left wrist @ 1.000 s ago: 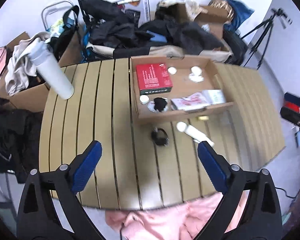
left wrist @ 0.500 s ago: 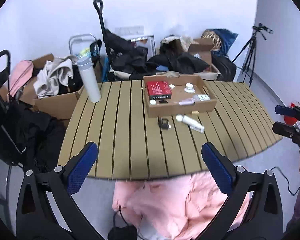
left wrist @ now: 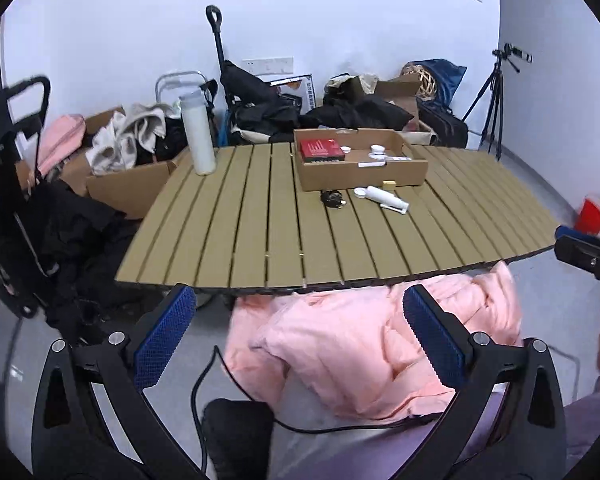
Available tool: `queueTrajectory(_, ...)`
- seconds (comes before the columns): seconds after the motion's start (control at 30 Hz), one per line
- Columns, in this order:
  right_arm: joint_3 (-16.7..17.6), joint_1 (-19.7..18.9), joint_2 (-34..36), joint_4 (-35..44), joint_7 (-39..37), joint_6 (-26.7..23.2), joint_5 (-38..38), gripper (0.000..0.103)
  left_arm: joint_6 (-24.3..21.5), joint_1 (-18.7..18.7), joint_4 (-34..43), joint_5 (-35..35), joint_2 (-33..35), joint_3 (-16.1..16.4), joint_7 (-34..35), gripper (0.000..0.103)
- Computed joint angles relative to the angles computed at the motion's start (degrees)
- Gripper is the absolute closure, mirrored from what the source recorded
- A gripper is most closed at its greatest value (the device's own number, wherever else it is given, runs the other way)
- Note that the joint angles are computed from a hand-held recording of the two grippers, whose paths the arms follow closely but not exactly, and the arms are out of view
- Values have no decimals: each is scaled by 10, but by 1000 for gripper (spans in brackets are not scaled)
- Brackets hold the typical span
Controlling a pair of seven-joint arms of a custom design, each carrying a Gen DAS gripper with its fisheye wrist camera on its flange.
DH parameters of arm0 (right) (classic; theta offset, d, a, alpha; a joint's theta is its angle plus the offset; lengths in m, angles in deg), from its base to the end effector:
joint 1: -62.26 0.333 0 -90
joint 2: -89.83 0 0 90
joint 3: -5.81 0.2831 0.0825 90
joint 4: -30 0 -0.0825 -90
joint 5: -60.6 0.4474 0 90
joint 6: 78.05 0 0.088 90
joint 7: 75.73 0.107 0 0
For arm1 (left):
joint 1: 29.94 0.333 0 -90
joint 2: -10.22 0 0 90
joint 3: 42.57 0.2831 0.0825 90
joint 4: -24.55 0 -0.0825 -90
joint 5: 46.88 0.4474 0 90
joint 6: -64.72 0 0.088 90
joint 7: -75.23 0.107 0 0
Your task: Organize objects
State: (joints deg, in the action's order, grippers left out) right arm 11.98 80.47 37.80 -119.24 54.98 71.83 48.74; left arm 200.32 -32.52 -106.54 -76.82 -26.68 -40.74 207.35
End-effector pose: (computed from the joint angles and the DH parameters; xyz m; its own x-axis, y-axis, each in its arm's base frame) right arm 0.3800 0.1831 0.6000 -0.0165 -0.9607 -0.2771 -0.6072 0.2298 -0.7606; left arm 0.4851 -0.0096 0.6380 -0.4884 -0.8726 0.0064 -0.5698 0.3133 -0.7597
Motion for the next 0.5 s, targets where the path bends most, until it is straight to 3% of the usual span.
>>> queueTrajectory(0.07, 5, -3, 6, 4, 3, -16, -1, 9, -9, 4, 2, 8, 5, -3, -7, 0)
queueTrajectory(0.13, -8, 11, 17, 5, -10, -31, 9, 9, 10, 5, -8, 10, 3, -8, -7, 0)
queueTrajectory(0.2, -25, 23, 21, -2, -22, -24, 26, 10, 26, -4, -15, 2, 5, -4, 7, 0)
queueTrajectory(0.33, -54, 31, 54, -2, -63, 7, 50, 16, 12, -27, 18, -21, 53, 6, 40, 0)
queueTrajectory(0.5, -24, -47, 149, 56, -84, 58, -14, 16, 84, -52, 108, -84, 196, -14, 83, 0)
